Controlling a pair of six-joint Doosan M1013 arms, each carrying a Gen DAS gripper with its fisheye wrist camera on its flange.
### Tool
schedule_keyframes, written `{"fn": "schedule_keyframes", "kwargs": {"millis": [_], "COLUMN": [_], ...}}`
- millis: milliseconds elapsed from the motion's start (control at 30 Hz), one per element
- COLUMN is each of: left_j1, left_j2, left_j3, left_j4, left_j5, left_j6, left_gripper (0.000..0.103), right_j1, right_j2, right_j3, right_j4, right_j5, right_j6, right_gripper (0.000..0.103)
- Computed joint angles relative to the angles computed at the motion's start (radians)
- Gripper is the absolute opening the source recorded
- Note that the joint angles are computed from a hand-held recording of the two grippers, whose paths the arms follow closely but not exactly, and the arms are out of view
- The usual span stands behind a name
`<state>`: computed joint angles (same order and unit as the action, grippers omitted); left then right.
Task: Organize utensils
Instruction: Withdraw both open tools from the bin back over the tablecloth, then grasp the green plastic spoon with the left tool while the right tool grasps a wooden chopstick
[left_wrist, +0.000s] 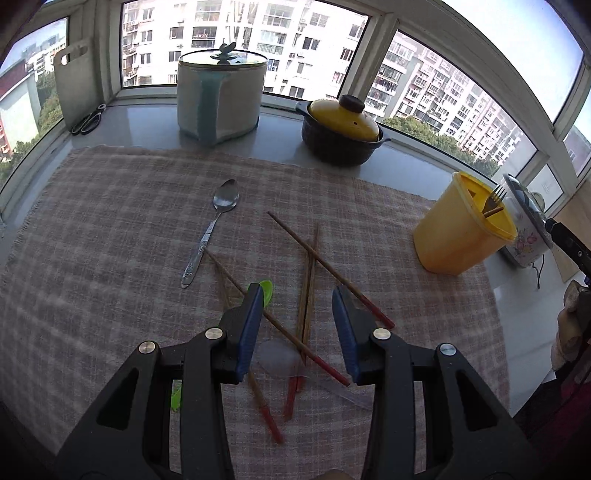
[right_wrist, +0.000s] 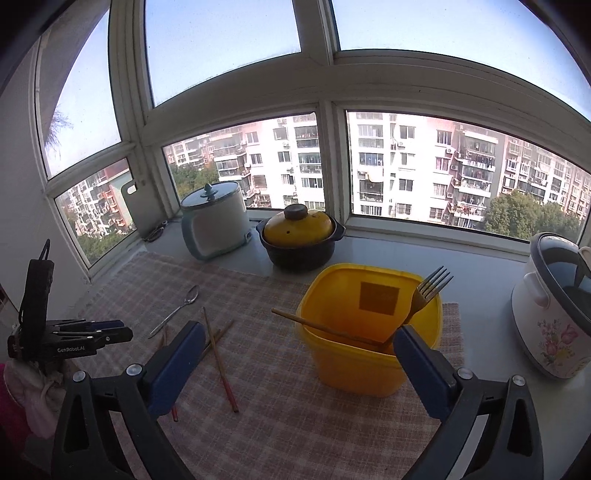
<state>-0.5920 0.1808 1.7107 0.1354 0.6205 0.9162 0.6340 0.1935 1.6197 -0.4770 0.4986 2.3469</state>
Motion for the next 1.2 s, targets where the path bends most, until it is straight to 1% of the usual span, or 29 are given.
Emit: {"fn": "schedule_keyframes", "kwargs": {"millis": [100,200,300,367,433,600,633,700,900,933,1000,1133,1200], "left_j1": [0.035,0.06,0.082,0.089,0.088,0.096,0.096,0.093,0.087,0.085,0.082,0.074,0.071], "left_j2": [-0.008,-0.012,-0.007,0.001,0.008,0.033,0.039,0.049,0.088,0.094,0.103,0.117,0.124], "left_j3": [0.027,0.048,0.06,0.06,0.061,0.054,0.05,0.043,0.002,-0.004,-0.015,-0.027,-0.032], "left_j4": [-0.071,-0.125,-0.204,-0.231,-0.227,-0.266,-0.263,-0.243,-0.214,-0.208,-0.202,-0.181,-0.171], "left_j5": [0.015,0.027,0.04,0.056,0.066,0.087,0.097,0.112,0.177,0.188,0.208,0.238,0.25], "left_j6": [0.076,0.138,0.222,0.263,0.288,0.349,0.359,0.365,0.419,0.429,0.449,0.48,0.489], "left_gripper": [0.039,0.029,0.023,0.023,0.02,0.02,0.02,0.02,0.02,0.02,0.02,0.02,0.02], "right_j1": [0.021,0.035,0.049,0.053,0.056,0.05,0.048,0.044,0.024,0.022,0.021,0.02,0.018], "right_j2": [0.024,0.052,0.08,0.101,0.125,0.187,0.199,0.224,0.297,0.309,0.332,0.363,0.378], "right_j3": [-0.022,-0.049,-0.082,-0.108,-0.135,-0.201,-0.214,-0.24,-0.317,-0.331,-0.358,-0.394,-0.412], "right_j4": [0.002,0.046,0.092,0.149,0.207,0.346,0.366,0.408,0.539,0.546,0.553,0.566,0.574], "right_j5": [0.014,0.03,0.06,0.086,0.119,0.201,0.219,0.256,0.351,0.368,0.401,0.44,0.462], "right_j6": [-0.013,-0.062,-0.129,-0.198,-0.258,-0.381,-0.397,-0.436,-0.551,-0.555,-0.563,-0.595,-0.609], "right_gripper": [0.103,0.103,0.1,0.098,0.097,0.089,0.087,0.079,0.066,0.065,0.058,0.056,0.052]}}
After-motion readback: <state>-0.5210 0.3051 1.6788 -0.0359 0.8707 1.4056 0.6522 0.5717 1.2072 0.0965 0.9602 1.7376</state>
